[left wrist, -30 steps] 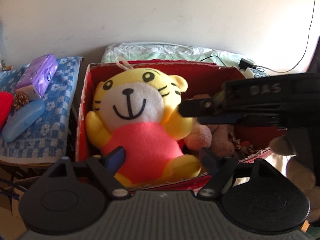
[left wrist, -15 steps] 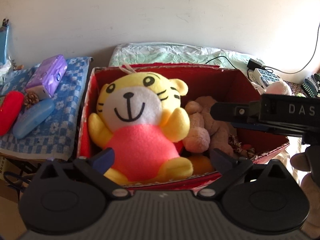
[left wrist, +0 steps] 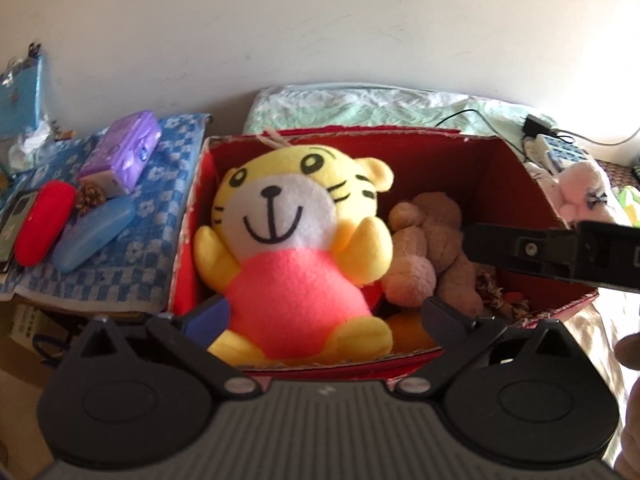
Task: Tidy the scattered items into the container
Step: 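Lower the tiger plush into the red box beside the bear and open the right gripper, then move the right gripper to the white bunny plush with blue bow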
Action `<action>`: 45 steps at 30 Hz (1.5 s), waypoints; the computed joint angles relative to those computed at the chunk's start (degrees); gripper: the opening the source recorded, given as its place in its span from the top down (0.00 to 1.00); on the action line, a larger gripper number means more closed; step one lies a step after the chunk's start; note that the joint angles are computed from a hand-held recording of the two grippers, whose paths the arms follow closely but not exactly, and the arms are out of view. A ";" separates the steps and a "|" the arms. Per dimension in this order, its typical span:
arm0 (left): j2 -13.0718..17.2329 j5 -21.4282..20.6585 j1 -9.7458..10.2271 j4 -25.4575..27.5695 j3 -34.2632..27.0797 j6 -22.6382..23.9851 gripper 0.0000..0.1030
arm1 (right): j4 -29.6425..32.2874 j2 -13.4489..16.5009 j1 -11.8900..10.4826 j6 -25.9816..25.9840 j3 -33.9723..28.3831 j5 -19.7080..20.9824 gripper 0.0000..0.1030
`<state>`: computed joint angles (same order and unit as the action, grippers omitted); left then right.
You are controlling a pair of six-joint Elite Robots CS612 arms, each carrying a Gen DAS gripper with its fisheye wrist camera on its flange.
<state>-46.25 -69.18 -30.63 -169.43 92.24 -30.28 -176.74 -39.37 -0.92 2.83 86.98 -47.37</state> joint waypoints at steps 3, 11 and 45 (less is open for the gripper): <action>-0.33 2.72 -0.53 1.90 -0.27 -2.76 0.02 | 1.21 0.04 -0.38 -1.83 -0.40 1.71 0.39; -0.97 7.96 -2.70 -0.15 -0.37 -3.93 0.02 | 1.75 0.12 -2.37 -3.72 -0.74 6.44 0.39; 12.01 -5.26 -8.62 4.87 -25.11 -0.49 0.02 | -1.67 0.42 -14.27 4.83 -1.69 -1.12 0.34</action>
<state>-34.24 -74.44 -39.25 -164.56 67.12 -30.76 -178.40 -38.95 -15.19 7.67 85.29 -48.49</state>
